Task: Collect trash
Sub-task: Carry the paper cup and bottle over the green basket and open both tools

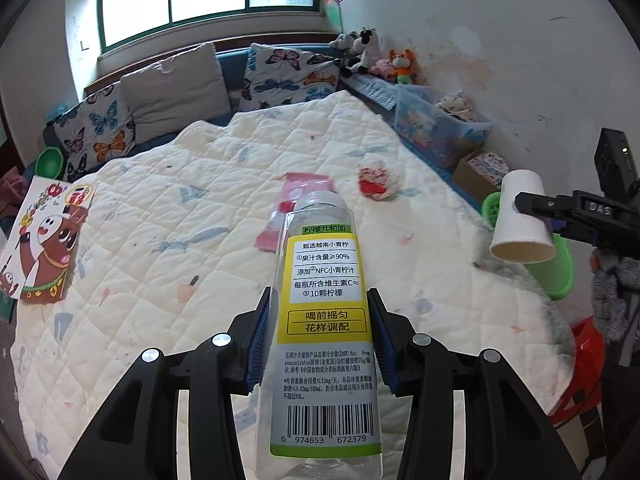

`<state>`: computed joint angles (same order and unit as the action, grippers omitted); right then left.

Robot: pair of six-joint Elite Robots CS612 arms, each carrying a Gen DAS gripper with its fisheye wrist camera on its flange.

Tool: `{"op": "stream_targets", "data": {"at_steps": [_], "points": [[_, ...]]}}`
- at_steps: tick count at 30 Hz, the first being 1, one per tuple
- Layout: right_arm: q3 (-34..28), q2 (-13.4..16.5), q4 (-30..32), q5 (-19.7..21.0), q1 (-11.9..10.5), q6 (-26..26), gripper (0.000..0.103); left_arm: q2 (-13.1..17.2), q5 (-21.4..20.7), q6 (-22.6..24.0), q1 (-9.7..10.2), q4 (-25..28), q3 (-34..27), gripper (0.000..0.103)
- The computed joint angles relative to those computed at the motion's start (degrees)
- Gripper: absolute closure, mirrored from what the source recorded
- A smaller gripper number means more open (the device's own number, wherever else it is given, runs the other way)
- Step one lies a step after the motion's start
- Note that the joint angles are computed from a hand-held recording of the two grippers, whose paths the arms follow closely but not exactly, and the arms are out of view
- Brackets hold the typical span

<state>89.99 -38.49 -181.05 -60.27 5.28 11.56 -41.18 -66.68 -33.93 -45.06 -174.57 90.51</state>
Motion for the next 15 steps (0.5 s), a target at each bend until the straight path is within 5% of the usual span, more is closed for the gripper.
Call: {"op": "stream_targets", "data": {"at_steps": [15], "points": [[5.4,-0.6,-4.3,-15.2,-6.3,1.0,0.040,5.9,-6.5,8.5,-1.94,2.7,-13.5,0.059]]}}
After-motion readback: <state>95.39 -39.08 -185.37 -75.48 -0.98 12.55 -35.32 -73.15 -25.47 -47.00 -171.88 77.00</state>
